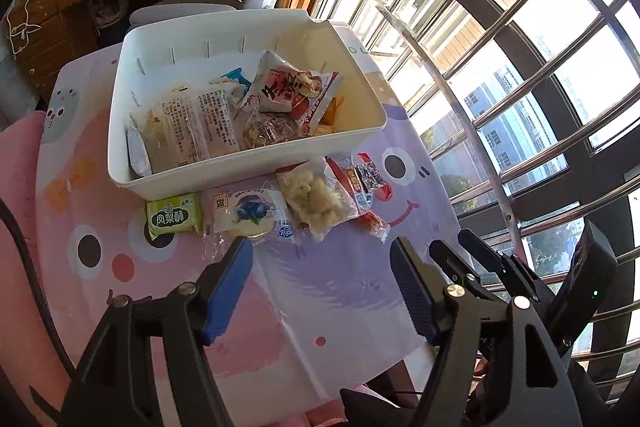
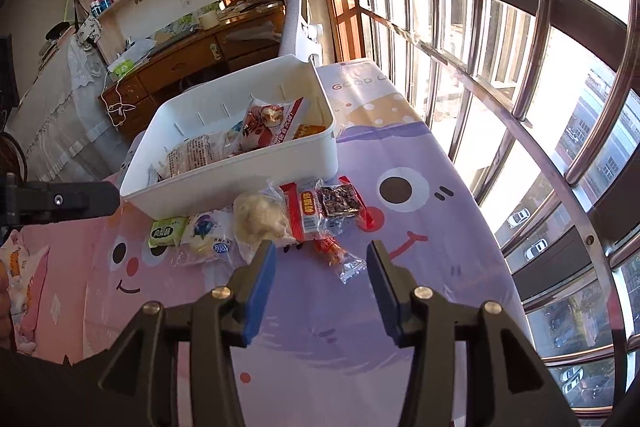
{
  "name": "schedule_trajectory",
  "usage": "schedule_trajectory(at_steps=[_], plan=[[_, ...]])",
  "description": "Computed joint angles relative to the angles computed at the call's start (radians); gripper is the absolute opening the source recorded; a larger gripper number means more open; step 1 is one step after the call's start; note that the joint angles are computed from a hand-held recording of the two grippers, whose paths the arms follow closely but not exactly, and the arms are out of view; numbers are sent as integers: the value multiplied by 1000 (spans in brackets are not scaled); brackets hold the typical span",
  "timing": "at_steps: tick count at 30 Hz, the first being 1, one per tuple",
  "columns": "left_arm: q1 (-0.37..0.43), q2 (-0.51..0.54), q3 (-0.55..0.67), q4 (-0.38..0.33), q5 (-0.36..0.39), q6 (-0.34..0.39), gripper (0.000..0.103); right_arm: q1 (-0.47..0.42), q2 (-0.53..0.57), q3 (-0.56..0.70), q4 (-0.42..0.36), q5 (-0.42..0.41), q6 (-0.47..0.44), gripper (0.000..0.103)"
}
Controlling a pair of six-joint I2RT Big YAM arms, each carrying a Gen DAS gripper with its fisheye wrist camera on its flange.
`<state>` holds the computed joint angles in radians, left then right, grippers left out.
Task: Organize snacks
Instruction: 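Grasp the clear puff bag with left while right grasps the small orange sausage packet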
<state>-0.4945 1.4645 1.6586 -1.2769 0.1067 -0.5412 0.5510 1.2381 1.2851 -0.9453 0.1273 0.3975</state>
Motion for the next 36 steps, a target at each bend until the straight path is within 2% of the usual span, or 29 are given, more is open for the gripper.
schedule_trajectory(at_steps=[8,19,29,36], plan=[[-2,108,100,-91,40,43,86,-5,-5,-41,15,23,-28,52],[-6,284,257,-234,47,62,87,-27,38,-61,55,3,-175,54],[-8,427,382,-308,33,49,87,-52,110,-36,87,-58,-344,54],[-8,513,452,-368,19,59,87,-62,165,-15,85,-113,-424,54]])
